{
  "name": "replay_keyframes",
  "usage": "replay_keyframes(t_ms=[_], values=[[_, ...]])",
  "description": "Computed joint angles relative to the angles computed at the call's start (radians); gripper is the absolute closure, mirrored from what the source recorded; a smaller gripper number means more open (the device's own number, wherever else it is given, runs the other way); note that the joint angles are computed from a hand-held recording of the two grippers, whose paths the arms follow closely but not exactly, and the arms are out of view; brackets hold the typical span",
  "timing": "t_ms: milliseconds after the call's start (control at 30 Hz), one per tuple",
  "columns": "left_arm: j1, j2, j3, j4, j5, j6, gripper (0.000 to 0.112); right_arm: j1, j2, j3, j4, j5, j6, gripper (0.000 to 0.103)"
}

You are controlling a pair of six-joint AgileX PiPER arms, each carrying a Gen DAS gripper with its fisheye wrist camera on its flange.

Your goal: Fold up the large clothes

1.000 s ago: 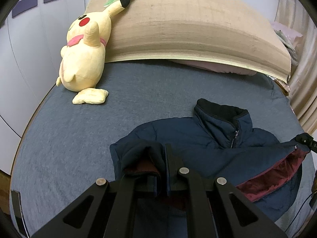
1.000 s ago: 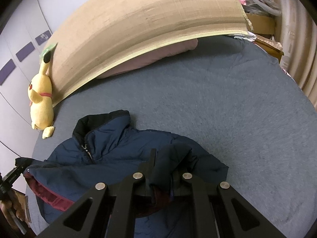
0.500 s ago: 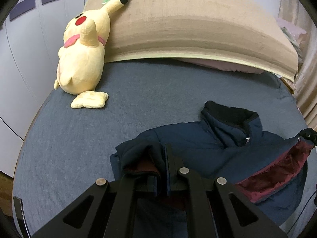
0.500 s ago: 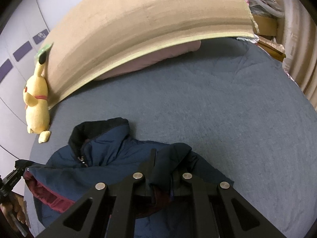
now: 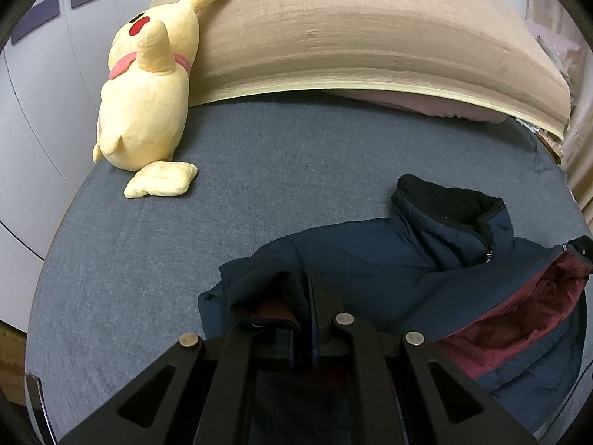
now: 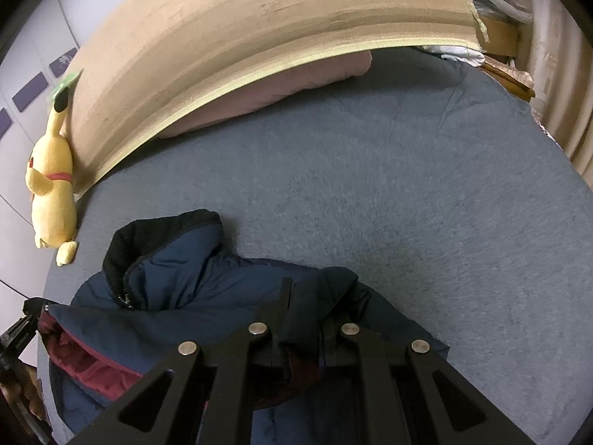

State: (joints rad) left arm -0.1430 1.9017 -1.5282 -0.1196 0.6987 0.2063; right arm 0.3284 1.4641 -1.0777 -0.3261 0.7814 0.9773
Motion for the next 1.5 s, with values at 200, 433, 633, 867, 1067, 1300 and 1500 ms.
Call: replay_keyframes(t_ms=[200,433,633,867,1067,1300,1500], values=[[-0.008,0.016,-0.014,0.018,0.0,-0.014,0.105,-0.007,0.014,-0.004,0.005,-0.004,-0.012,0.093],[-0.011,0.028,-0.026,0.02,-0.004,-0.01,0.105,-0.011,0.023,-0.01,0.005,-0.002,-0.017,0.093],[-0.014,0.044,-0.051,0.025,-0.002,-0.013,0.105,-0.019,0.025,-0.017,0.001,-0.008,-0.017,0.093],[-0.026,0.104,-0.12,0.054,0.017,-0.049,0.105,-0.048,0.069,-0.054,0.009,-0.016,-0.035,0.094],[-0.044,0.149,-0.151,0.111,0.008,-0.099,0.105,-0.06,0.115,-0.081,0.01,-0.021,-0.032,0.094],[-0.056,0.201,-0.197,0.148,0.019,-0.144,0.102,-0.095,0.159,-0.092,0.057,-0.04,-0.041,0.092],[-0.009,0.208,-0.23,-0.004,0.043,-0.053,0.102,-0.173,0.105,-0.038,0.245,-0.114,-0.145,0.082]])
